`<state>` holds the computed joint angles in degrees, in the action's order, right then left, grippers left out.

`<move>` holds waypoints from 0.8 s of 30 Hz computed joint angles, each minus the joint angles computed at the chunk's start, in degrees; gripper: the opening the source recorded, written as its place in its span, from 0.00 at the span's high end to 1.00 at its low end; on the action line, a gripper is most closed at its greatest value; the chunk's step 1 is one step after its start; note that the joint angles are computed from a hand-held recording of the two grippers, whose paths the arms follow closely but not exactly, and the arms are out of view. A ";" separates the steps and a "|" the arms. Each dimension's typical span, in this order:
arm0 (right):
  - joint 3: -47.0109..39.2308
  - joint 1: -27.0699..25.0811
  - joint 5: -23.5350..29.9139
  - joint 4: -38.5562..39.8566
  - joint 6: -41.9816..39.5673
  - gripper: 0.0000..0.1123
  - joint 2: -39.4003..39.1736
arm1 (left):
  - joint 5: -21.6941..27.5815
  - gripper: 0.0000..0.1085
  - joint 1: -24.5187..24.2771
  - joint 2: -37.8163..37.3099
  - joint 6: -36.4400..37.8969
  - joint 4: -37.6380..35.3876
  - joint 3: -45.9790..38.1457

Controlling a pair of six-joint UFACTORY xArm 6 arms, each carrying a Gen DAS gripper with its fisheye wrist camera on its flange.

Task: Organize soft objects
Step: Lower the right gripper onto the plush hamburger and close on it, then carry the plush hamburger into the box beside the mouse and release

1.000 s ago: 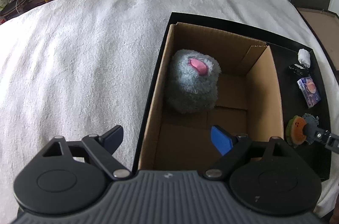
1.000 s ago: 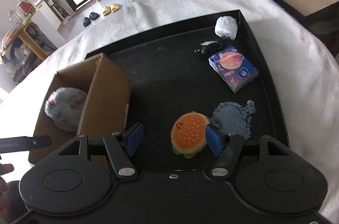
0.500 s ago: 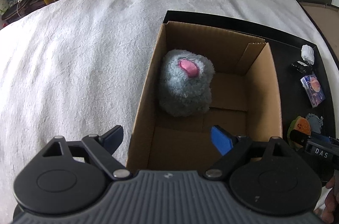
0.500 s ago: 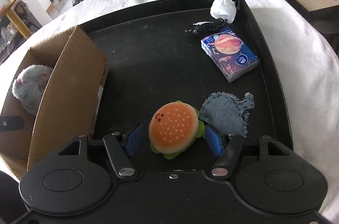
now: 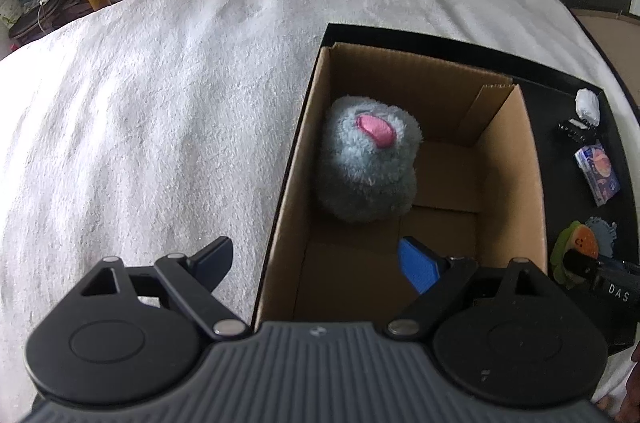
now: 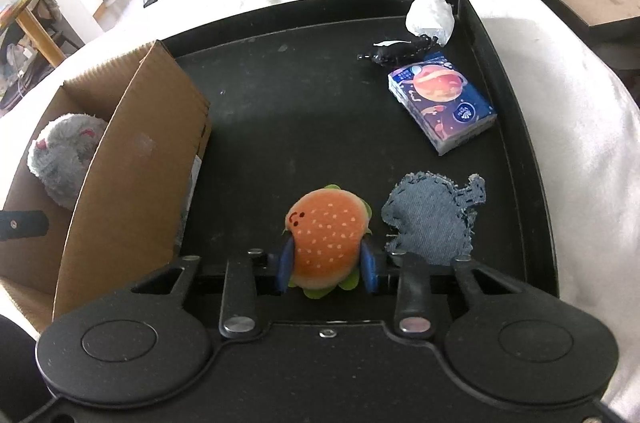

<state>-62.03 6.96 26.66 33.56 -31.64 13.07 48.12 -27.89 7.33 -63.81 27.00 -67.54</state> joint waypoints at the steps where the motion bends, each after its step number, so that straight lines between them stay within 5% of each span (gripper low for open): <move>1: 0.09 0.04 -0.01 -0.07 0.12 0.71 -0.27 | -0.26 0.18 0.14 -0.39 0.07 -0.02 0.37; 24: -2.09 3.59 1.19 5.25 -4.00 0.71 -8.20 | -7.27 0.21 2.92 -8.85 0.22 -0.36 8.94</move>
<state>-64.12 10.55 27.85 38.81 -35.64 4.87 40.85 -24.97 -1.52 -63.59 26.64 -58.59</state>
